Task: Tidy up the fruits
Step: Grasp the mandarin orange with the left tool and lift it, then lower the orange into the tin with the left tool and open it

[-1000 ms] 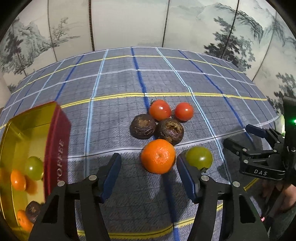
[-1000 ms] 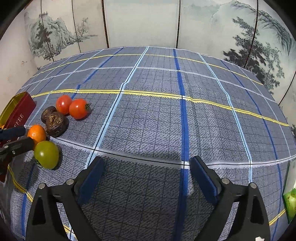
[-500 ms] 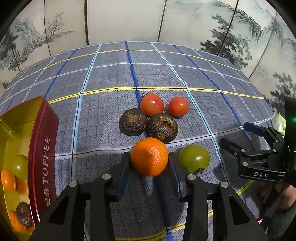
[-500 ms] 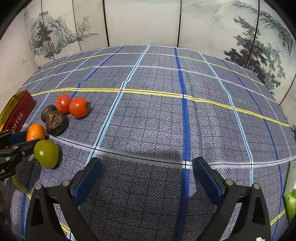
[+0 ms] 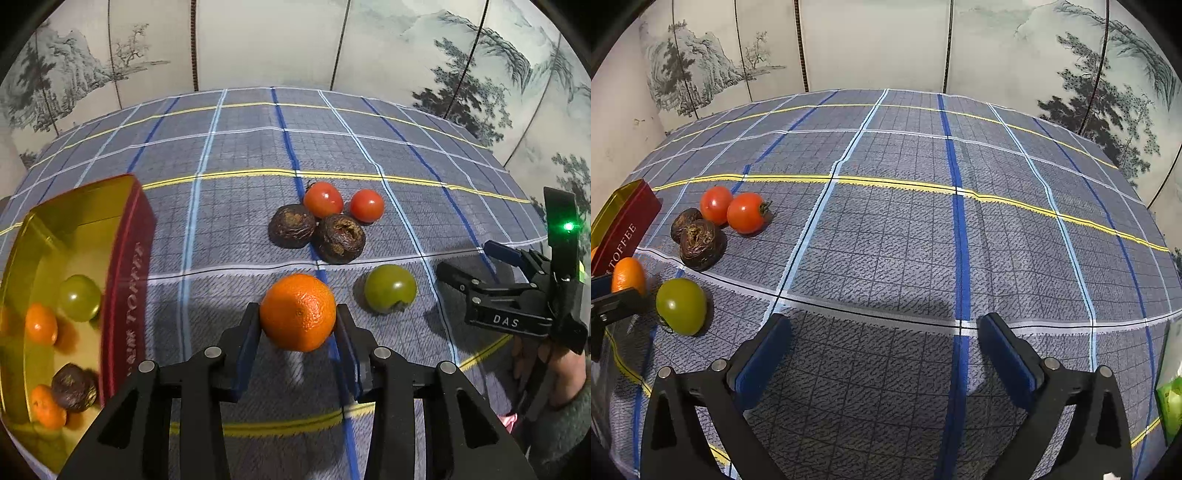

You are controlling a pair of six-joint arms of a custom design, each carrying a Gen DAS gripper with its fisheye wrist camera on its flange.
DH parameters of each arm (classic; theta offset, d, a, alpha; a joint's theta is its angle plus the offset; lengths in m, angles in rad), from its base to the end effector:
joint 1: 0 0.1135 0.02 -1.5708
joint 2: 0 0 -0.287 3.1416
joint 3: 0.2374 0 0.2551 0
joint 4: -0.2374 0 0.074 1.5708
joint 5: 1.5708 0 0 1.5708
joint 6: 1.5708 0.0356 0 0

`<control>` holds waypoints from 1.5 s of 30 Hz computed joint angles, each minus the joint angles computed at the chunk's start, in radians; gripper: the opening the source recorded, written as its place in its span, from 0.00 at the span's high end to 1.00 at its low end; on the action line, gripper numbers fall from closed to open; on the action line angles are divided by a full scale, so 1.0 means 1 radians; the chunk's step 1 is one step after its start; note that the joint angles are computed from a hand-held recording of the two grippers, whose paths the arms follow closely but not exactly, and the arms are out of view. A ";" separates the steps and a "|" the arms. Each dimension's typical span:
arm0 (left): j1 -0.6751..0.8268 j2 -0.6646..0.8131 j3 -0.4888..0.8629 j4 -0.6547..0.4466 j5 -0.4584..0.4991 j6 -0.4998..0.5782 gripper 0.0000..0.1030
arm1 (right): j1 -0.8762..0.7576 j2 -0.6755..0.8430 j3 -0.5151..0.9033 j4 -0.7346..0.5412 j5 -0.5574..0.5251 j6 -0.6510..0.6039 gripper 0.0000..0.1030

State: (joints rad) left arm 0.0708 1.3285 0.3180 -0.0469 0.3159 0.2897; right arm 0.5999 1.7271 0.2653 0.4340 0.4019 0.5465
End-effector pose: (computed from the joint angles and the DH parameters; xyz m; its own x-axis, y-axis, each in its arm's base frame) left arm 0.1870 0.0022 0.1200 -0.8084 0.2149 -0.5480 0.3296 0.9366 -0.1190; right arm 0.1783 0.1051 0.0656 -0.7871 0.0411 -0.6155 0.0659 0.9977 -0.0176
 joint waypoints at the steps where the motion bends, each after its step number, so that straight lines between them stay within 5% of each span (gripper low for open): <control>1: 0.010 -0.013 -0.002 -0.011 0.002 0.006 0.60 | 0.000 0.000 0.000 0.000 0.000 0.000 0.02; 20: 0.263 -0.255 0.028 -0.250 0.093 0.152 0.60 | -0.003 0.000 0.002 -0.002 -0.001 -0.002 0.01; 45: 0.698 0.028 0.224 -0.202 0.175 0.342 0.60 | -0.005 0.002 0.003 -0.001 -0.001 -0.003 0.01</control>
